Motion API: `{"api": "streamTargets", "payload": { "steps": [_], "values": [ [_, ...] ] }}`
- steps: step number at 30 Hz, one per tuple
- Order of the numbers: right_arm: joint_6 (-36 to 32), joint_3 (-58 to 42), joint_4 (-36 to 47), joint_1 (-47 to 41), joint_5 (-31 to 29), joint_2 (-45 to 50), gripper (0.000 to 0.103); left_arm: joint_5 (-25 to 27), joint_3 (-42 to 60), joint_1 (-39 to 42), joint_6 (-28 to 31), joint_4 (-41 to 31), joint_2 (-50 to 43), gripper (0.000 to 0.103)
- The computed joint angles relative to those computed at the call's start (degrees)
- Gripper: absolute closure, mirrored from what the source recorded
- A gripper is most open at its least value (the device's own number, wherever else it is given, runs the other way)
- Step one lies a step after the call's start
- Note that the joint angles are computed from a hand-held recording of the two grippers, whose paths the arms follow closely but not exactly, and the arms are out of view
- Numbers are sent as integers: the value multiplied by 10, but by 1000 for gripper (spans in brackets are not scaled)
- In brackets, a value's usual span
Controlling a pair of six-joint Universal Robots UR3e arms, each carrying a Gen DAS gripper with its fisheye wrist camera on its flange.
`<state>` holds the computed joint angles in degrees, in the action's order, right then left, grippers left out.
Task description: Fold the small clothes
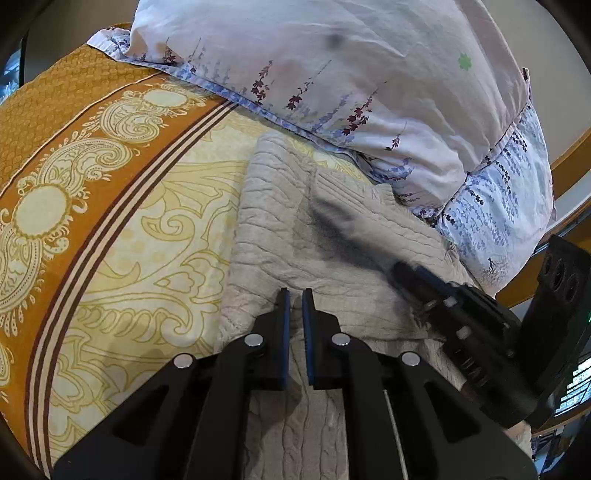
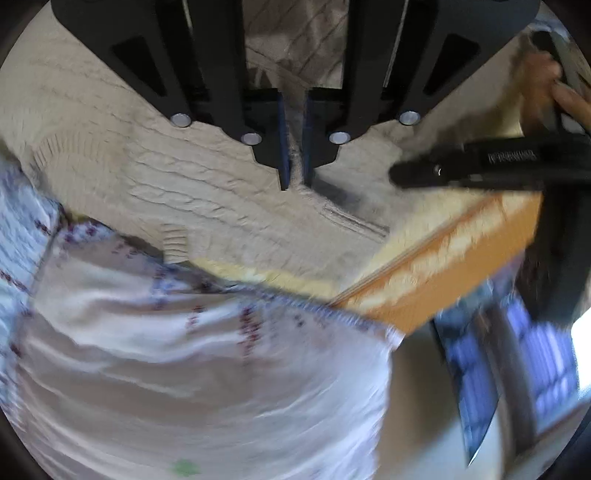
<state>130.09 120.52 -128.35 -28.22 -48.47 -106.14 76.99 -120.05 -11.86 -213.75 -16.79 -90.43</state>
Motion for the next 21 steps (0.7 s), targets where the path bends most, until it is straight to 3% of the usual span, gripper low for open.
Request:
{"api": "streamTargets", "payload": {
  "steps": [3, 6, 9, 10, 13, 16, 19, 21],
  "values": [
    [-3, -1, 91, -100, 80, -50, 97, 3, 2, -2, 0, -1, -1, 94],
    [-60, -24, 286, -255, 157, -110, 97, 6, 4, -4, 2, -2, -3, 94],
    [-149, -65, 489, -400, 185, -129, 97, 5, 4, -3, 2, -2, -3, 94],
    [-157, -70, 523, -449, 176, -128, 97, 5, 4, -3, 2, -2, -3, 94],
    [-155, -85, 538, -494, 113, -81, 96, -4, 1, 0, 4, 3, -2, 94],
    [-124, -104, 531, -501, 67, -31, 88, -7, 2, 0, 5, 2, -2, 91],
    [-96, -146, 553, -523, 81, 23, 52, -15, 2, 1, 7, 5, -2, 82],
    [-86, -163, 565, -537, 85, 40, 51, -20, 4, -2, 10, 7, -3, 74]
  ]
}}
